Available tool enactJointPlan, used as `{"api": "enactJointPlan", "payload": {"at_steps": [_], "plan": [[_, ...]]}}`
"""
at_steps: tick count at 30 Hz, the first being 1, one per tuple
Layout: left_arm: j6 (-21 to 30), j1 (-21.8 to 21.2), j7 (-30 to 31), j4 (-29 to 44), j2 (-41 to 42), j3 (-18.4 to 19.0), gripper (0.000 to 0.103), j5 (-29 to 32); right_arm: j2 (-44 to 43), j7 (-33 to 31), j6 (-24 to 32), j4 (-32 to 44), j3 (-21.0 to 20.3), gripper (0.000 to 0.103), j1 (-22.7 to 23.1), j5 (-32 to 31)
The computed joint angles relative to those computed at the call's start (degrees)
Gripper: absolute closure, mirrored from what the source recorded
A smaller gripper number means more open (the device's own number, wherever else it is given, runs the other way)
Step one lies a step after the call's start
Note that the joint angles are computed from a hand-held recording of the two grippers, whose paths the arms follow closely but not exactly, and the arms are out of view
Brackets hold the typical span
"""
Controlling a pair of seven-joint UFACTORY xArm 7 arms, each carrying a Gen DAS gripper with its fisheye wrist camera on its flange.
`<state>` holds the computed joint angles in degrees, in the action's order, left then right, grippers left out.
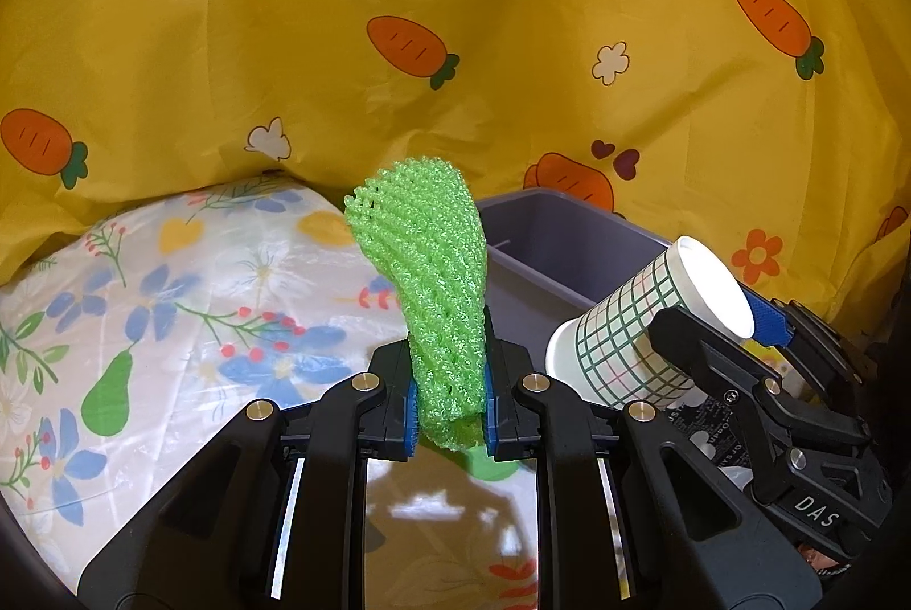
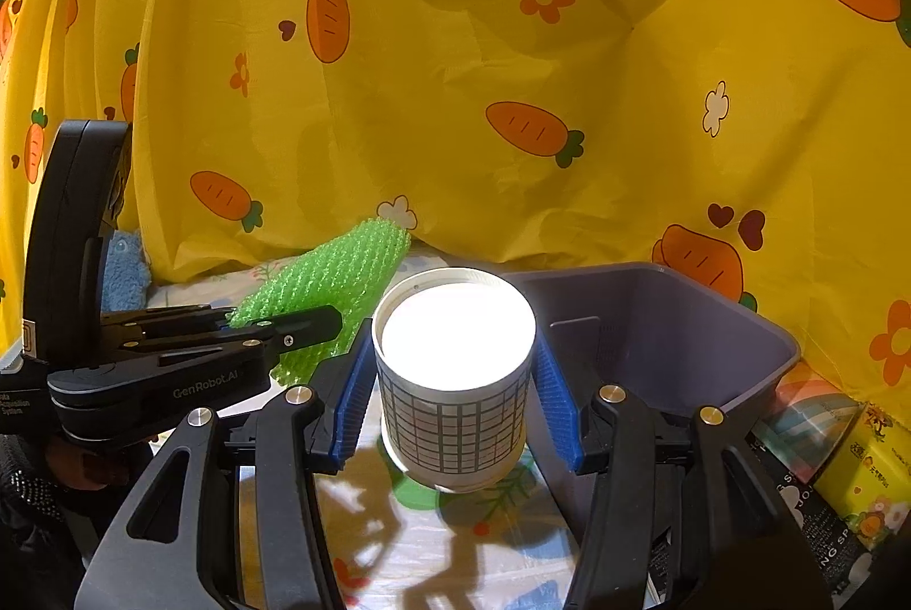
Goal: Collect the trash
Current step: 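Lift the mesh sleeve and paper cup and carry both over the grey bin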
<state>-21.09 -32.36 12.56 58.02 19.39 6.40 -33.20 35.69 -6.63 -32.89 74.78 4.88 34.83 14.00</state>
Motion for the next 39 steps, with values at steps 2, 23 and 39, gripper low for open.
{"api": "enactJointPlan", "payload": {"at_steps": [2,23,39], "plan": [[0.5,0.4,-0.2,1.0,0.6,-0.4,0.088,0.8,0.2,-0.4,0.2,0.3,-0.6,0.051,0.4,0.9],[5.6,1.3,-9.0,12.2,6.4,1.4,0.088,14.3,0.6,0.1,-1.0,2.8,-2.7,0.050,-0.2,6.6],[13.0,15.6,-16.8,30.0,19.1,-14.8,0.087,30.9,8.8,-6.4,8.1,14.6,-14.0,0.049,7.0,26.8]]}}
